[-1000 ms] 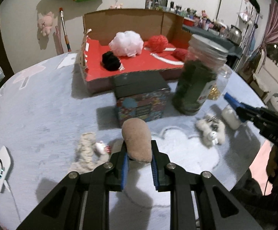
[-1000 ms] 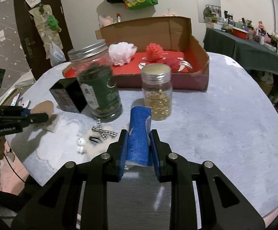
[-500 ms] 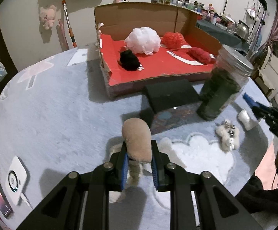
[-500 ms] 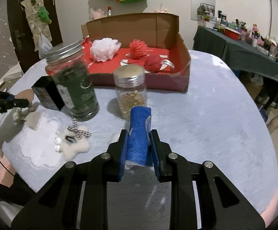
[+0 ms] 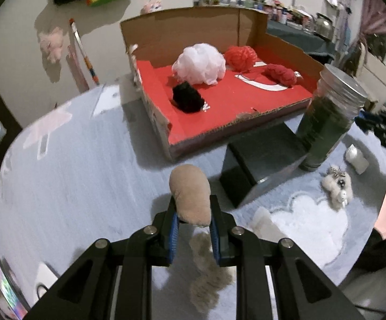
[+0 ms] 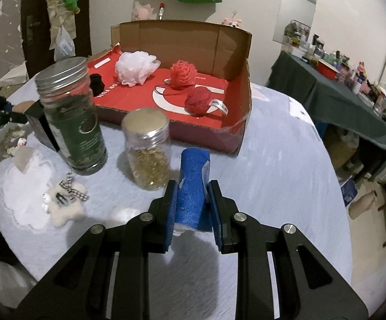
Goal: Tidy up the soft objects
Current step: 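Lower the sock and pad into the box and open both tools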
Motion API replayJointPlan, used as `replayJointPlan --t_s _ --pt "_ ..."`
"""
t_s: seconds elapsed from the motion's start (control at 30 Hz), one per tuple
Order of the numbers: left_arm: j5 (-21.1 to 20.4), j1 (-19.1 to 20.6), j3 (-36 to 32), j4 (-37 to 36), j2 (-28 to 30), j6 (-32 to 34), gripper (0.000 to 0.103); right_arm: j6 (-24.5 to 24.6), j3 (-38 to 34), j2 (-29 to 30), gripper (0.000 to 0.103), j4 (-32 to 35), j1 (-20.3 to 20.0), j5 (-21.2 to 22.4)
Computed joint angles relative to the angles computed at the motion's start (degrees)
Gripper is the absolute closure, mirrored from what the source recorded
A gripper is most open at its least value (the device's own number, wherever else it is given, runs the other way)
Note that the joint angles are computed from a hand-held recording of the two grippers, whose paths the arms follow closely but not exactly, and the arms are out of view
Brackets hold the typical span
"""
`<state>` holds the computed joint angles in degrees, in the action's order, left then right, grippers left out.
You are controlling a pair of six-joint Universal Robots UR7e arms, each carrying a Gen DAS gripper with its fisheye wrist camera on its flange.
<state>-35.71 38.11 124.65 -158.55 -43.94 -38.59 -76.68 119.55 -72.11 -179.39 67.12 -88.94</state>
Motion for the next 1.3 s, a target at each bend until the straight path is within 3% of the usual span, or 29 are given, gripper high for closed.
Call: replayJointPlan --t_s 0.17,0.43,0.77,1.07,1.3 --pt "1.0 0.5 -0.6 -2.8 0.0 6.9 0.082 0.5 -3.7 0.4 0.081 6.3 1.0 0.2" --pt "1.3 1.6 -4.2 -6.9 0.5 15.9 0.082 0.7 -8.0 1.9 0.081 10.6 3.9 0.5" --pt "-3.1 5.2 -14.8 -6.3 4.7 24.2 0.081 1.5 -14.9 7.2 0.081 16.6 9.5 -2.2" --pt "-7.8 9.4 -27.5 4.4 9.7 24.7 0.081 5.5 -24.7 15.5 0.081 25.3 14.4 -9.2" --pt "-8.0 11.9 -35.9 14.2 14.0 23.9 0.080 10.5 -33.6 23.1 0.081 31.1 17.1 -17.2"
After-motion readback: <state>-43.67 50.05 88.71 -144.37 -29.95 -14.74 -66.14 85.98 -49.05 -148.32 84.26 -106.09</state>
